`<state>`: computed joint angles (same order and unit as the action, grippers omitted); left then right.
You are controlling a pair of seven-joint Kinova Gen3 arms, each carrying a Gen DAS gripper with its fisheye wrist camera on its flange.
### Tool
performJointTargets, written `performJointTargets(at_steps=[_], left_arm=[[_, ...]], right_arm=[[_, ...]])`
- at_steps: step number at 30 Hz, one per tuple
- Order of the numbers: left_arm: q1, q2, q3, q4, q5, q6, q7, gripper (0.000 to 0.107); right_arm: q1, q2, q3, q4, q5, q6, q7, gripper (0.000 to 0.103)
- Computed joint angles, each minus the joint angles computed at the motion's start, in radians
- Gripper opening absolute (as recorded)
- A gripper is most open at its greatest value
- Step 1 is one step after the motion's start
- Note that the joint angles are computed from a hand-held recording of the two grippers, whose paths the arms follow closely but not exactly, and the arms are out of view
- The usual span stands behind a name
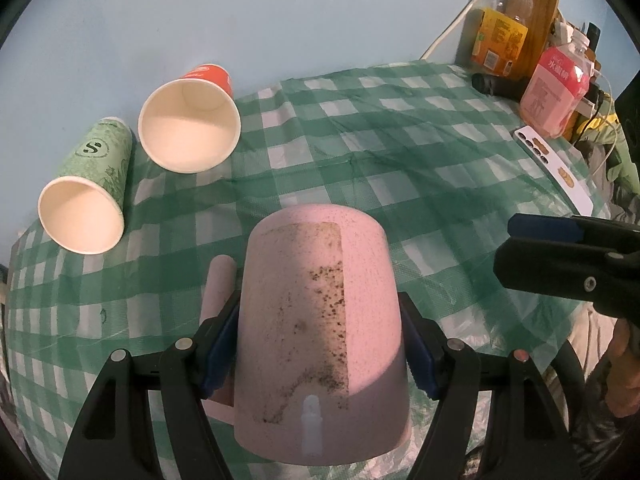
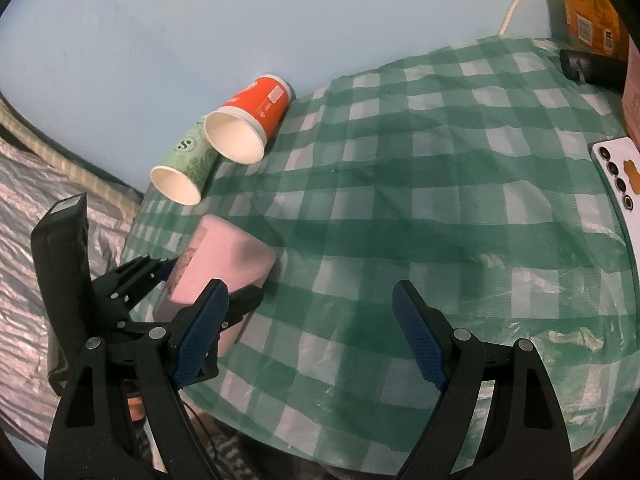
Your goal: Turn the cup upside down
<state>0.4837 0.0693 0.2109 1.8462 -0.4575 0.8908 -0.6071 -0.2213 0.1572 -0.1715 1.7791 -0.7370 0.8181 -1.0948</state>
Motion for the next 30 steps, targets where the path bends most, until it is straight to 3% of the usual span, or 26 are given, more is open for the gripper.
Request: performJointTargets(at_steps=[5,11,19,30], left_arm=[[0.029,-0.011,0.014,-0.011,-0.061,0.049,0.043,0.091],[0.001,-0.106,0.034,0.019,-0.029,0.024,0.032,0.091],[-0.073,-0.224,0.12,0.101,-0.074,-0.004,0.136,0.095],[-0.2,-0.33,0.132,0.184,0.022,-0.08,0.087,0.095]], right_arm=[[-0.003,-0.004,-0.001,0.0,-0.004,0.003,-0.001,0.084],[-0.011,-0.03,-0.002,0.003,-0.021,0.006,-0.002,0.084],[-0.038,-0.041,-0.002,-0.017,-0.041,0.034,-0.039,0.084],[-0.096,0.014,-0.027,-0.063,0.001,0.042,-0.162,0.084]])
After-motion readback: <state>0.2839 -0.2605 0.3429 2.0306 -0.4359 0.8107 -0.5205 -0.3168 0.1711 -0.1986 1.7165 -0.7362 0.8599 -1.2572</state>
